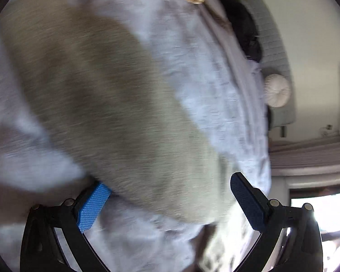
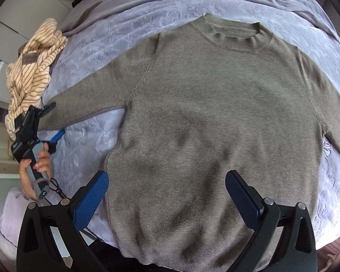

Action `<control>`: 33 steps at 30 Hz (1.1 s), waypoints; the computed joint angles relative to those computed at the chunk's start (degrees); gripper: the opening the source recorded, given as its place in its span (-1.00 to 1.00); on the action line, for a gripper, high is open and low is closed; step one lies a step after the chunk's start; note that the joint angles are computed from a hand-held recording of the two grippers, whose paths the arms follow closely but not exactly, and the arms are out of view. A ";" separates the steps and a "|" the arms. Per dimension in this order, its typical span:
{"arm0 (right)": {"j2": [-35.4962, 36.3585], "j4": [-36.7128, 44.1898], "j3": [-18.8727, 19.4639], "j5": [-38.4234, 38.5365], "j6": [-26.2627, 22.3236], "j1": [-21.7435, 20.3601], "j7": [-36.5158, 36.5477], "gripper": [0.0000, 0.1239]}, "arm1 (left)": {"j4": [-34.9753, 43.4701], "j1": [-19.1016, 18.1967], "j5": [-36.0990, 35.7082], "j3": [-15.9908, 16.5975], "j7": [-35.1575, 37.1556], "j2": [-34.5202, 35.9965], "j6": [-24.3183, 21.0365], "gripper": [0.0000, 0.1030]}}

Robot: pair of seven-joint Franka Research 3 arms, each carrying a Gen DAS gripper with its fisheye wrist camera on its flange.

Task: Fold small clothes
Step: 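Grasp the sweater sleeve cuff with the left gripper and lift it, then fold the held sleeve across the sweater body and release with the left gripper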

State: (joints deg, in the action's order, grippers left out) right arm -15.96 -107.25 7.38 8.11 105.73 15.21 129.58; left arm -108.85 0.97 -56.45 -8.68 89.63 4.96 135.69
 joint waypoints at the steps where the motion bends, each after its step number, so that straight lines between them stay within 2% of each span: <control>1: 0.30 0.19 0.07 0.22 0.08 0.14 -0.09 0.66 | 1.05 -0.15 -1.74 -0.33 1.04 0.47 0.70 1.00; 3: 1.36 1.12 0.31 0.04 0.07 0.44 -0.44 0.66 | 2.69 -0.79 0.09 -0.63 -0.05 1.32 2.99 1.00; 4: 1.78 1.52 0.36 -0.16 0.03 0.59 -0.70 0.66 | 3.68 -1.22 3.93 -0.50 -3.36 2.04 3.84 1.00; 6: 2.59 2.51 0.54 -0.74 -0.20 0.91 -1.00 0.66 | 5.00 -1.41 11.38 -0.08 -10.82 3.31 3.86 0.84; 8: 2.60 2.66 0.49 -0.89 -0.07 1.14 -0.93 0.66 | 6.65 -1.48 17.97 0.08 -17.22 4.91 2.31 0.21; 9: 2.49 2.58 0.48 -0.95 0.12 1.18 -0.70 0.66 | 6.80 -1.44 20.44 0.01 -19.31 5.19 2.23 0.06; 10: 2.13 2.19 0.43 -0.87 0.48 1.22 -0.52 0.66 | 6.40 -1.28 21.96 -0.22 -20.13 5.02 2.50 -0.27; 11: 1.59 1.51 0.29 -0.53 1.02 1.22 -0.49 0.66 | 6.10 -1.05 22.70 -0.59 -19.69 4.88 3.01 -0.50; 13: 0.20 -0.36 -0.11 0.80 2.41 1.16 -0.65 0.66 | 5.09 -1.07 23.59 -1.36 -18.25 3.88 5.42 -0.72; 15: -1.43 -2.42 -0.58 2.29 3.38 1.00 -1.31 0.65 | 5.85 -1.99 27.70 -1.70 -18.13 3.23 6.89 -0.72; 17: -2.85 -4.10 -0.88 3.11 4.20 0.63 -2.11 0.65 | 6.62 -2.46 28.16 -2.44 -15.45 2.40 8.44 -0.82; 19: -4.52 -5.98 -1.43 4.21 5.10 0.22 -3.68 0.65 | 8.27 -3.48 29.17 -3.01 -14.50 1.92 9.37 -0.83; 22: -6.06 -7.57 -2.33 5.40 4.96 -0.71 -6.14 0.65 | 12.47 -5.41 28.61 -4.68 -11.03 2.68 10.66 -0.82; 25: -8.50 -9.39 -2.99 5.73 5.61 -2.21 -7.54 0.65 | 19.39 -8.72 31.55 -6.81 -9.03 6.29 10.59 -0.82; 29: -12.77 -12.86 -3.81 5.58 5.67 -4.68 -8.54 0.65 | 29.27 -13.47 34.17 -10.68 -6.52 13.23 8.06 -0.82; 33: -19.02 -18.59 -4.73 5.78 5.22 -8.21 -6.34 0.65 | 41.56 -20.52 39.95 -13.20 -6.65 23.50 -0.38 -0.82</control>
